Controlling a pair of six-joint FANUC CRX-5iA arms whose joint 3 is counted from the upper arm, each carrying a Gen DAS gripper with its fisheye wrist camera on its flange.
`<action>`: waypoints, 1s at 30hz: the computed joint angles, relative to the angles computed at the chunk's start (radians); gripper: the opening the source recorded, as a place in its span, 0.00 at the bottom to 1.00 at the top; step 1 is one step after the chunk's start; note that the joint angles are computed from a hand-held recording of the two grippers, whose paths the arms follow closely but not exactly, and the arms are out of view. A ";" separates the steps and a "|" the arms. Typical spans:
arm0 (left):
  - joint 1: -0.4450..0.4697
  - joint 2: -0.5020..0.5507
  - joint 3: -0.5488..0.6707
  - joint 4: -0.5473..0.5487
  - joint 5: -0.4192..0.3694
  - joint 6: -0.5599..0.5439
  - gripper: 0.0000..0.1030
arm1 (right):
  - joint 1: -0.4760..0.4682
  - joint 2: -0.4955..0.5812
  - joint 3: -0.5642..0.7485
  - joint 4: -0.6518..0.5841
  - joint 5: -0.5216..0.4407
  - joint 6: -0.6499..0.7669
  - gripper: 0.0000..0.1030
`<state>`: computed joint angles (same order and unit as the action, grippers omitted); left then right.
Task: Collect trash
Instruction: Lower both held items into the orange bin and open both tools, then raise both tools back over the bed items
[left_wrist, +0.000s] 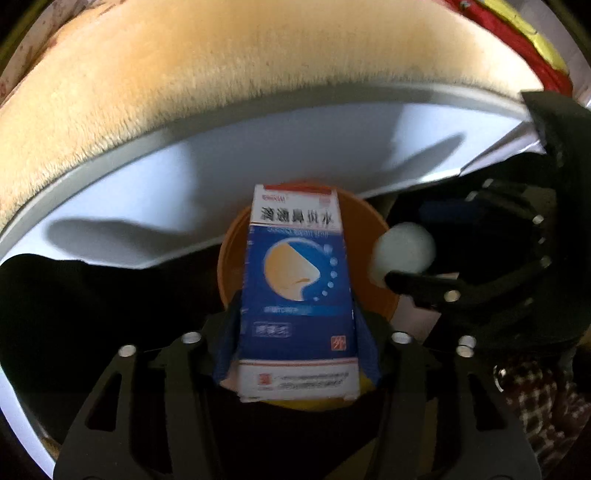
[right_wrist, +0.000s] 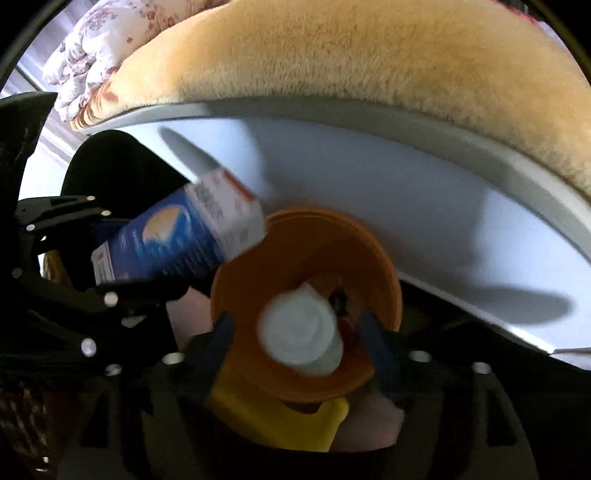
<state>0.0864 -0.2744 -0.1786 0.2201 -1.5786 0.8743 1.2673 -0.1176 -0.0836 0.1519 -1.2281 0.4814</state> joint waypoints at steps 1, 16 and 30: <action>-0.001 -0.004 -0.001 -0.005 0.003 0.004 0.61 | 0.004 0.001 0.001 0.013 -0.009 -0.003 0.71; 0.042 -0.034 0.047 0.324 0.290 -0.048 0.75 | 0.054 -0.162 -0.144 0.621 0.042 -0.271 0.76; -0.205 0.333 0.410 0.211 0.488 0.246 0.75 | -0.055 -0.211 -0.170 0.770 -0.005 -0.254 0.81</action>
<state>-0.1184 0.0587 0.2315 0.4306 -1.0907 1.1206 1.2125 -0.3282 -0.2541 0.9215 -1.2331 0.2277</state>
